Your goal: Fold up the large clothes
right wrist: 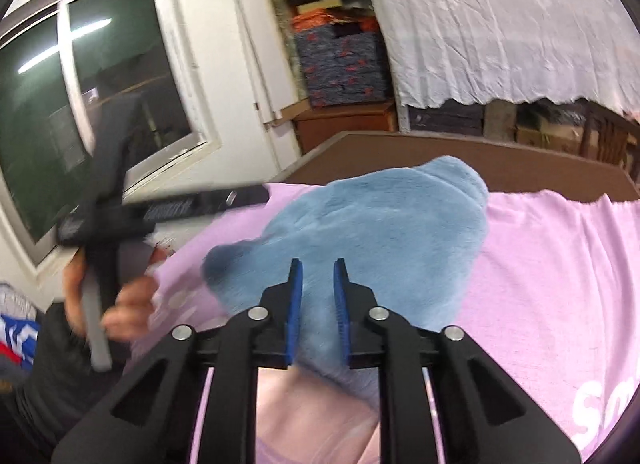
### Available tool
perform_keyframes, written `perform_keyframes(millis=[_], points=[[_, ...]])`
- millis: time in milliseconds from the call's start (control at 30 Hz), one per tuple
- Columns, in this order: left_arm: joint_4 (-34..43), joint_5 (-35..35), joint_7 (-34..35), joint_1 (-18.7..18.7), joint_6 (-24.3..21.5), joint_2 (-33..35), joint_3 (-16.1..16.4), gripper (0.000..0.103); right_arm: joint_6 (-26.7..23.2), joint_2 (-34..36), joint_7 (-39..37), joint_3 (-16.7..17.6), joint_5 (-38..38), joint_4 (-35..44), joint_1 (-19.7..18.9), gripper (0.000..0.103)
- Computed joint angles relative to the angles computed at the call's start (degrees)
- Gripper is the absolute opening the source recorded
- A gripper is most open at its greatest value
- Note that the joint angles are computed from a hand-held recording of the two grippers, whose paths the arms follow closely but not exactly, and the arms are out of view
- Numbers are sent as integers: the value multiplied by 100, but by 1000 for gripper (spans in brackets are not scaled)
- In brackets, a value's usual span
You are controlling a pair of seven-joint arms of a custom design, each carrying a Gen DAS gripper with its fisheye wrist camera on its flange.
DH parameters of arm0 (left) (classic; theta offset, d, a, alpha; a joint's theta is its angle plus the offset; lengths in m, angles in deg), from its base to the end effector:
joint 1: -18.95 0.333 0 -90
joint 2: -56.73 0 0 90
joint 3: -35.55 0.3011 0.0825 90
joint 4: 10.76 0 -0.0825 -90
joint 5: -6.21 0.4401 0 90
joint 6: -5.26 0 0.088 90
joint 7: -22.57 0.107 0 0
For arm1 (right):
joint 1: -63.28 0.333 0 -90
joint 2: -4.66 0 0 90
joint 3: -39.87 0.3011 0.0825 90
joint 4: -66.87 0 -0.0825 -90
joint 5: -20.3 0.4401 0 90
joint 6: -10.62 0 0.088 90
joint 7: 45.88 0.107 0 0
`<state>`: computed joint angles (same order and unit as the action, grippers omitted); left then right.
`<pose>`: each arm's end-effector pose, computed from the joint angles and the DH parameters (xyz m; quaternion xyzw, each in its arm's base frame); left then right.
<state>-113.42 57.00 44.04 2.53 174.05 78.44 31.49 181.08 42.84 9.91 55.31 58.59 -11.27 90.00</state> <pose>0.6604 -0.2960 0.3691 -0.6587 0.6287 -0.3440 0.2292 0.6659 0.4687 0.3992 -0.7659 0.4132 -0.0845 0.4852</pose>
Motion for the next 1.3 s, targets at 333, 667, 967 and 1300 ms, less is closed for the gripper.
perform_keyframes(millis=[333, 667, 967, 1300], points=[[453, -697, 1124, -54, -628, 561, -154, 88, -732, 678, 1151, -606, -672, 778, 201, 11], [503, 490, 206, -509, -1066, 485, 197, 90, -555, 700, 873, -295, -614, 608, -40, 11], [598, 1217, -239, -612, -1488, 445, 160, 89, -485, 629, 779, -261, -471, 516, -68, 11], [581, 2184, -1105, -742, -1887, 287, 168, 89, -5, 265, 562, 26, -6, 3, -299, 18]])
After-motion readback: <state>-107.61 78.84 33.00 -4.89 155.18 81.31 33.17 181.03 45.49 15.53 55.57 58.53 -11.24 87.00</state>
